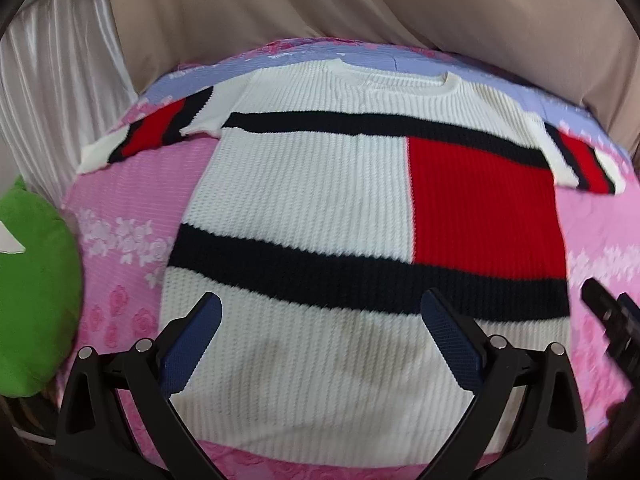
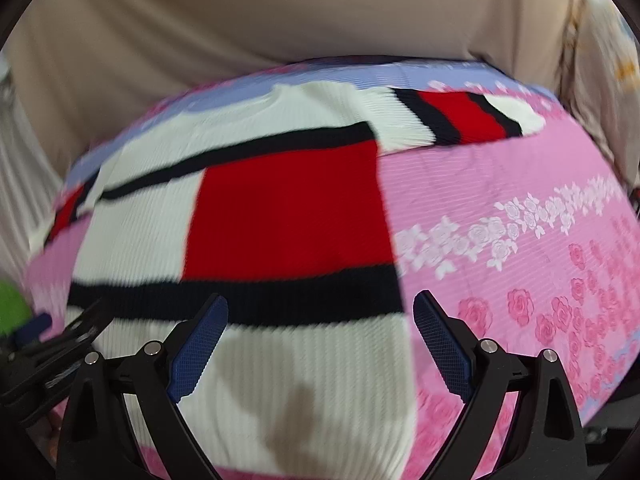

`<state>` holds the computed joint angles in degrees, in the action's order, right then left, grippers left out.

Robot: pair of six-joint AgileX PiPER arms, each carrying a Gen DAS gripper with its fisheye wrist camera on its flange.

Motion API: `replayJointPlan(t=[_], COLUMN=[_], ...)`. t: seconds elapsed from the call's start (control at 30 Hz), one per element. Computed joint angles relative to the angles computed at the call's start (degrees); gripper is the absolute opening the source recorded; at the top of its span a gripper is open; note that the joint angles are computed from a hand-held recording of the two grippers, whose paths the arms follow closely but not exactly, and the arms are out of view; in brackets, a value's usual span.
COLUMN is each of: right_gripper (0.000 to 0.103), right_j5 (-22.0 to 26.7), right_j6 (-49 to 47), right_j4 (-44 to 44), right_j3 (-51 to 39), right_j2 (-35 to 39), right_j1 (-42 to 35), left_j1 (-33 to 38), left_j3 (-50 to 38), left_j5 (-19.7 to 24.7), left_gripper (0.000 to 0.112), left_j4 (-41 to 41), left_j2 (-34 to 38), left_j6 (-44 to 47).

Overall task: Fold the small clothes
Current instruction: 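Grasp a sleeve cuff with the right tool and fold it across the body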

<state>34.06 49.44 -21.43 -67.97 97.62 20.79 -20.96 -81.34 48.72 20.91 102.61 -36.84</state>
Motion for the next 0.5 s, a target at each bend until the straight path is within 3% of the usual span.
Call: replayJointPlan(t=[0.17,0.3,0.37,0.5], right_gripper=[0.092,0.092,0.092,0.083], right_j5=[-9.34,-10.16,-7.41,-2.89], right_j6=[-27.09,-47.05,-49.13,-40.71], right_j4=[26.73,49.59,54.07,48.73], right_j3=[-3.28,-16.37,-26.24,-49.16], right_j2=[4.73,16.80,24.50,40.28], right_j1=[-21.89,-36.35,-40.77,-44.92], left_j1=[3.01,2.86,2.55,2.15], left_j3=[-6.96,-12.33,-15.11,-19.87], left_j5=[-0.40,0.54,1.81,4.48], left_gripper=[0.098,0.098,0.098,0.098], left_j4=[-5.47,-3.50,-2.56,-0.50], left_j2=[4.09,7.95,9.89,13.58], left_j6=[2.62,-0.19,-0.98,-2.90])
